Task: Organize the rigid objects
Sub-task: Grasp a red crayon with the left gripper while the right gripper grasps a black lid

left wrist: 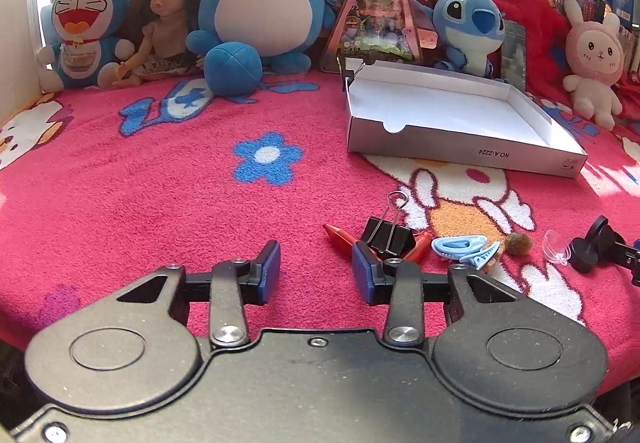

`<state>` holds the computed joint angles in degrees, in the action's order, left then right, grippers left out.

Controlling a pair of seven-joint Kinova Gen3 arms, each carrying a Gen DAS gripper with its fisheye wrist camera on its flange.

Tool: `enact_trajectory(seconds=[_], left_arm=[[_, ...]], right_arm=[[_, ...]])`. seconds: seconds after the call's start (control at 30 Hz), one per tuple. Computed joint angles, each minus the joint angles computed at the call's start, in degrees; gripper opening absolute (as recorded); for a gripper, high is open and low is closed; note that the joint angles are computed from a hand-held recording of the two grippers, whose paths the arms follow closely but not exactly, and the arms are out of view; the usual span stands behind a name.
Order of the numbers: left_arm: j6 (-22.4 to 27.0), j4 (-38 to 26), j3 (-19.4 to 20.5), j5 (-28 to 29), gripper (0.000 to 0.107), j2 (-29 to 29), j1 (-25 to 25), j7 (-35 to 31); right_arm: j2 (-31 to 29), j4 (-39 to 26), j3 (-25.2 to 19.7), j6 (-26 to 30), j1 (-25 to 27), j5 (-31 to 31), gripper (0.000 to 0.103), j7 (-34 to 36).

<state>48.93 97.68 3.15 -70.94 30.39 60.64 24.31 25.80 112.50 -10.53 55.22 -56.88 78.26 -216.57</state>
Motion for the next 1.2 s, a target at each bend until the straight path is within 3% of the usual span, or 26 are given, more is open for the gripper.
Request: enact_trajectory(seconds=[0.07, 0.17, 0.5, 0.67, 0.8, 1.0, 1.2], left_arm=[[-0.70, 0.93, -0.30, -2.22, 0.056, -0.21, 0.52, 0.89], [0.53, 0.32, 0.12, -3.92, 0.059, 0.82, 0.65, -1.89], [0.36, -0.08, 0.36, -8.34, 0.062, 3.09, 0.44, -10.17], [-1.27, 0.32, 0.34, -9.52, 0.062, 3.50, 0.18, -11.07], [0.48, -0.97, 0.38, -7.67, 0.063, 3.86, 0.29, -13.47], [1.99, -1.00, 0.02, -4.55, 0.062, 2.30, 1.33, -7.53], [-2.29, 0.61, 1.08, -3.17, 0.043, -0.71, 0.32, -0.32]], right_arm=[[0.09, -0.01, -0.02, 0.00, -0.02, 0.03, 0.070, -0.02], [0.14, -0.07, 0.01, -0.10, 0.04, 0.12, 0.071, 0.13], [0.26, -0.20, 0.07, -0.11, 0.00, 0.05, 0.071, 0.64], [0.29, -0.23, 0.12, -0.20, 0.01, 0.06, 0.071, 0.84], [0.33, -0.17, 0.09, -0.08, -0.07, 0.09, 0.071, 1.15], [0.46, -0.22, 0.12, 0.20, -0.21, 0.06, 0.071, 0.94], [0.45, -0.27, 0.12, 0.09, -0.11, 0.08, 0.071, 0.94]])
